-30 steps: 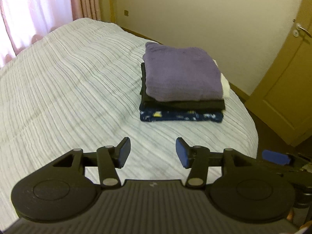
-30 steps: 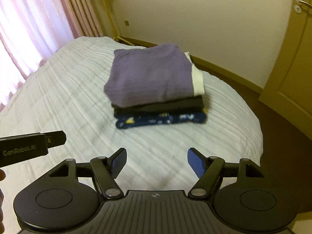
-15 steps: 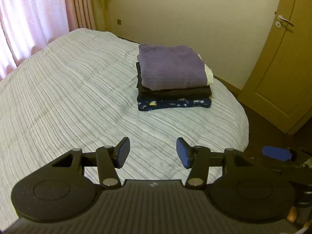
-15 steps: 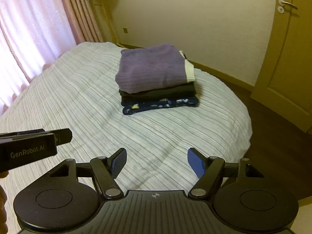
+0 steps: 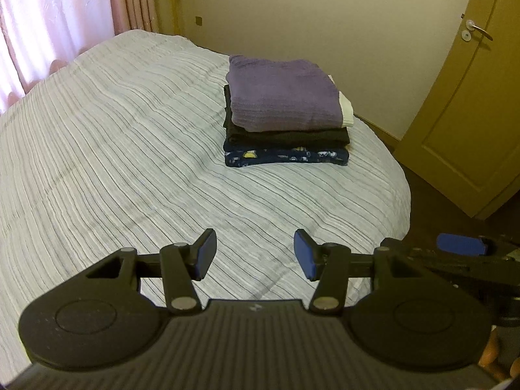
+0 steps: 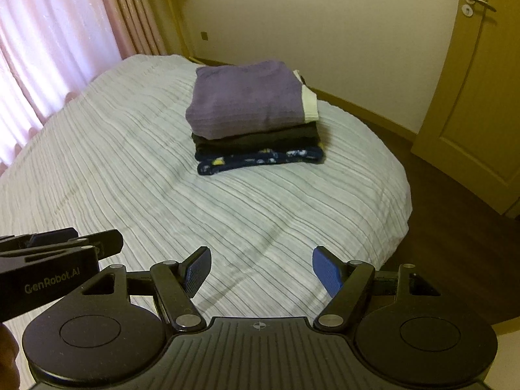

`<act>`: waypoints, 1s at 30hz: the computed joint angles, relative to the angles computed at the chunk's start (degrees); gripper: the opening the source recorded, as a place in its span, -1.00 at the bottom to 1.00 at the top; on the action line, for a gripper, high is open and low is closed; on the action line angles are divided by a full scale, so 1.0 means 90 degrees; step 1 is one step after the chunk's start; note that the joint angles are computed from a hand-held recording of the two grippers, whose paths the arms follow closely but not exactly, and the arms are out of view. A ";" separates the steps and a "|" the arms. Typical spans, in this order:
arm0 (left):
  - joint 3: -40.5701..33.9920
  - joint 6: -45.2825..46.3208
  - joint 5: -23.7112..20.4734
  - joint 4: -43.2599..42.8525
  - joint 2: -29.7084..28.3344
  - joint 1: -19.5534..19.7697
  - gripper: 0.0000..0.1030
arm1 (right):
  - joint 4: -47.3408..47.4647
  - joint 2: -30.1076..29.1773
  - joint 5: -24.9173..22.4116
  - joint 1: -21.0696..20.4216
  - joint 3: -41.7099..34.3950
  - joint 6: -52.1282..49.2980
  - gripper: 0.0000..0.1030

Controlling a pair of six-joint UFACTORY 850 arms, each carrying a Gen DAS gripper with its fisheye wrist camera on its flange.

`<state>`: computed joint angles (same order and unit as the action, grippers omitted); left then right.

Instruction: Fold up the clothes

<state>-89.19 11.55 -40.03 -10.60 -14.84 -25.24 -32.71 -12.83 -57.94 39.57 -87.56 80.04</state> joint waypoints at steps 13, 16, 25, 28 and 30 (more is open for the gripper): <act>-0.0737 -0.0904 -0.0072 0.0583 -0.0603 -0.0244 -0.06 | 0.0364 -0.0047 0.0463 -0.0609 -0.0050 -0.0912 0.41; -0.0926 -0.1047 -0.0123 0.0665 -0.0762 -0.0279 -0.06 | 0.0451 -0.0079 0.0547 -0.0743 -0.0073 -0.1119 0.41; -0.1451 -0.1352 -0.0322 0.0881 -0.1213 -0.0368 -0.05 | 0.0797 -0.0216 0.0742 -0.1088 -0.0153 -0.1704 0.41; -0.1649 -0.1416 -0.0402 0.0933 -0.1375 -0.0395 -0.05 | 0.0909 -0.0266 0.0799 -0.1179 -0.0183 -0.1878 0.41; -0.1773 -0.1440 -0.0458 0.0959 -0.1479 -0.0413 -0.02 | 0.0987 -0.0299 0.0838 -0.1243 -0.0201 -0.1990 0.41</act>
<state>-105.15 -1.42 -44.15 -1.97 -28.15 -28.95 -23.82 -15.52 -50.40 28.39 -89.37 62.13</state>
